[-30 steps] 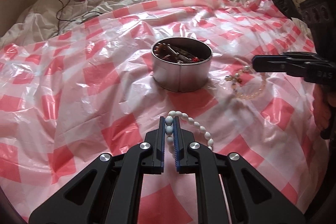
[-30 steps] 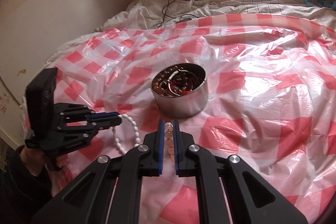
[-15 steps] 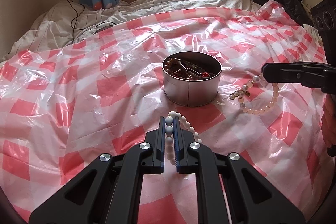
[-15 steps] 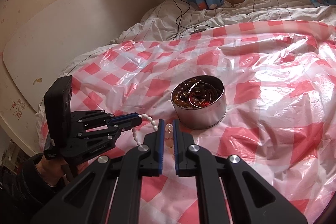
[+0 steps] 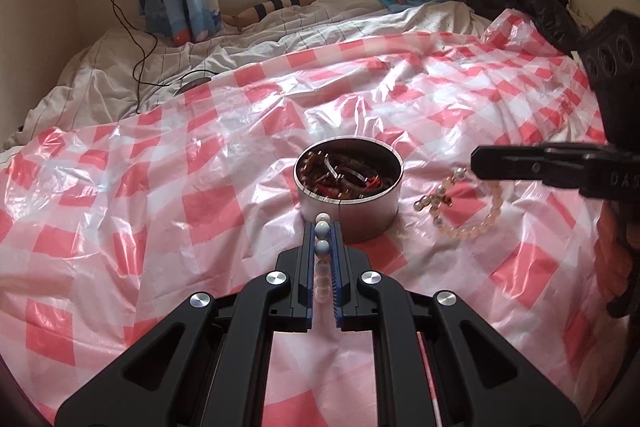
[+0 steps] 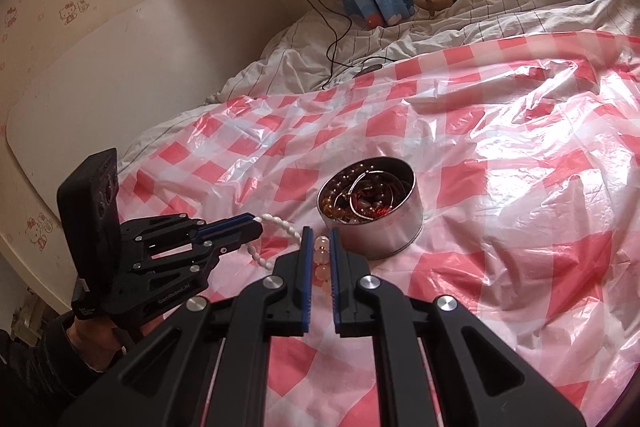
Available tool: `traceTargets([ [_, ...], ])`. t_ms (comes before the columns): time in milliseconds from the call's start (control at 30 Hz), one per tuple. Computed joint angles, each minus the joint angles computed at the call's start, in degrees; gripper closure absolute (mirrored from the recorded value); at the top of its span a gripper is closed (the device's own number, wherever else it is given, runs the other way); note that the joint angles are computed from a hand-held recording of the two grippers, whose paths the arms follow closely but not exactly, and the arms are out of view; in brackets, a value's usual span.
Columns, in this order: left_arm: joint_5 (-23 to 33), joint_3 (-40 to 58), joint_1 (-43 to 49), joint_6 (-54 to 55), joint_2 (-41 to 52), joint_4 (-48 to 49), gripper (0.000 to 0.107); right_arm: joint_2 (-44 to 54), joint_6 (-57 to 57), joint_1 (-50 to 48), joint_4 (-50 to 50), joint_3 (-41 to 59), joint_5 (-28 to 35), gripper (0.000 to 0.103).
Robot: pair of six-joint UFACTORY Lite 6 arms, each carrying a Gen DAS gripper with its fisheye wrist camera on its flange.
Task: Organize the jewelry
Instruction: 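Carry both bracelets over the silver tin, then open the left tool and the right tool, dropping the bracelets into the tin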
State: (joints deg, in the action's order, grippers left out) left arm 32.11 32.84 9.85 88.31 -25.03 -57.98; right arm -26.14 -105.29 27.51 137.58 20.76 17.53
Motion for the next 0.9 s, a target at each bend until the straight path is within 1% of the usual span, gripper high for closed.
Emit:
traceTargets([
  [67,-1.04,1.83,-2.35,-2.60,0.76,1.12,0.100,-1.03,1.05,-0.96,-0.92,-0.50,0.24,0.094],
  [133,-0.80,4.37,-4.32,-5.29,2.15,1.83,0.100,-2.09,1.81,-1.60,-1.31,-0.94,0.42,0.094],
  [300,-4.12,6.62,-9.47,-9.70,3.88,3.54,0.100,-3.89,0.95,-2.59,0.10,-1.68,0.58,0.094],
  [433,-4.63,8.13,-11.46,-11.47,5.21,3.31,0.100,-4.73,1.02,-4.41,0.86,-2.25,2.98,0.094],
  [533,-3.73,10.60,-11.65,-11.63,7.40,2.11,0.100,-3.52,1.21,-6.50,1.43,-1.37,6.09,0.094],
  [767,2.10,17.64,-8.41,-8.52,14.31,-5.08,0.100,4.69,0.17,-9.63,2.11,4.33,10.40,0.094],
  [833,3.04,19.06,-8.11,-6.20,17.14,-8.30,0.100,6.78,0.47,-10.36,1.75,5.45,11.56,0.094],
  [900,2.37,20.85,-9.28,-6.86,20.67,-8.28,0.100,9.20,0.41,-10.81,1.84,6.58,12.61,0.094],
])
